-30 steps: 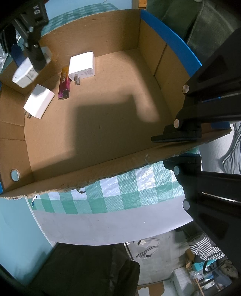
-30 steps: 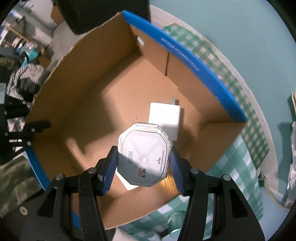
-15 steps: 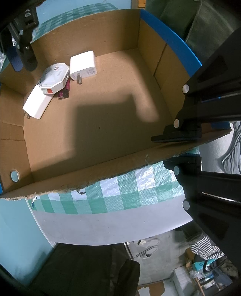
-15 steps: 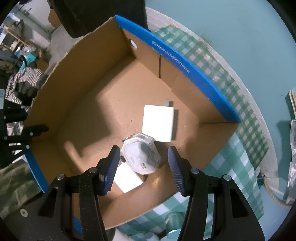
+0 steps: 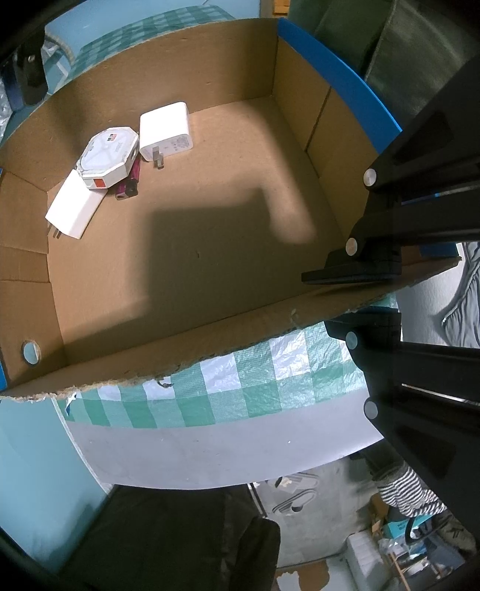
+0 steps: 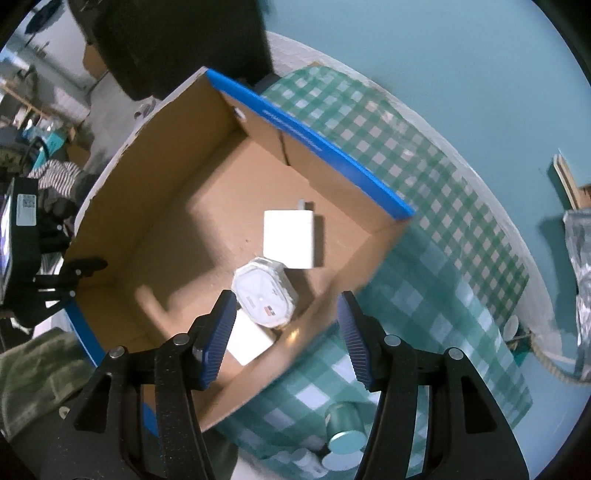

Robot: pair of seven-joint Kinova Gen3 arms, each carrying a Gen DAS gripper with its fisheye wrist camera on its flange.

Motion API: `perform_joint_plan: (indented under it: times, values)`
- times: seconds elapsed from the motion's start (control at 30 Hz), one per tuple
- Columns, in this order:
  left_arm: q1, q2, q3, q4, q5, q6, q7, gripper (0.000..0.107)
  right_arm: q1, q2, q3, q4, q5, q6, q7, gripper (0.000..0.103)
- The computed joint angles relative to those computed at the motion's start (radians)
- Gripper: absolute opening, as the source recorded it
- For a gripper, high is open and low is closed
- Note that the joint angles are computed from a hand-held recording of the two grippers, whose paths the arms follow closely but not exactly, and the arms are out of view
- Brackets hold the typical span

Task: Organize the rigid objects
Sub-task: 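Carry the white octagonal puck into the box and release it, then move the right gripper to the white KINYO earbud case and grasp it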

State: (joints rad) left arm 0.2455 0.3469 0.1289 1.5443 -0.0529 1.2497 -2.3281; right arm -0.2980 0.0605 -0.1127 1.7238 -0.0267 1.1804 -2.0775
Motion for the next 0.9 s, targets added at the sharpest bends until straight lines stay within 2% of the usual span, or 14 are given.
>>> perform_joint_plan:
  times: [0.2,0.47,0.67,0.8,0.9]
  values:
    - [0.004,0.001,0.000,-0.007,-0.003,0.008,0.003,0.010,0.043,-0.084,0.024,0.088,-0.031,-0.026,-0.056,0.061]
    - [0.006,0.002,0.001,-0.013,-0.005,0.011,0.004,0.010,0.173,-0.190,0.092,0.270,-0.080,-0.062,-0.132,0.061]
    - [0.010,0.003,0.001,-0.012,-0.007,0.010,0.010,0.010,0.289,-0.217,0.161,0.381,-0.093,-0.087,-0.141,0.061]
    - [0.009,0.004,0.000,-0.016,-0.005,0.011,0.013,0.010,0.349,-0.203,0.179,0.439,-0.070,-0.109,-0.161,0.061]
    - [0.008,0.002,0.000,-0.017,-0.006,0.012,0.011,0.010,0.389,-0.202,0.206,0.477,-0.092,-0.144,-0.152,0.061]
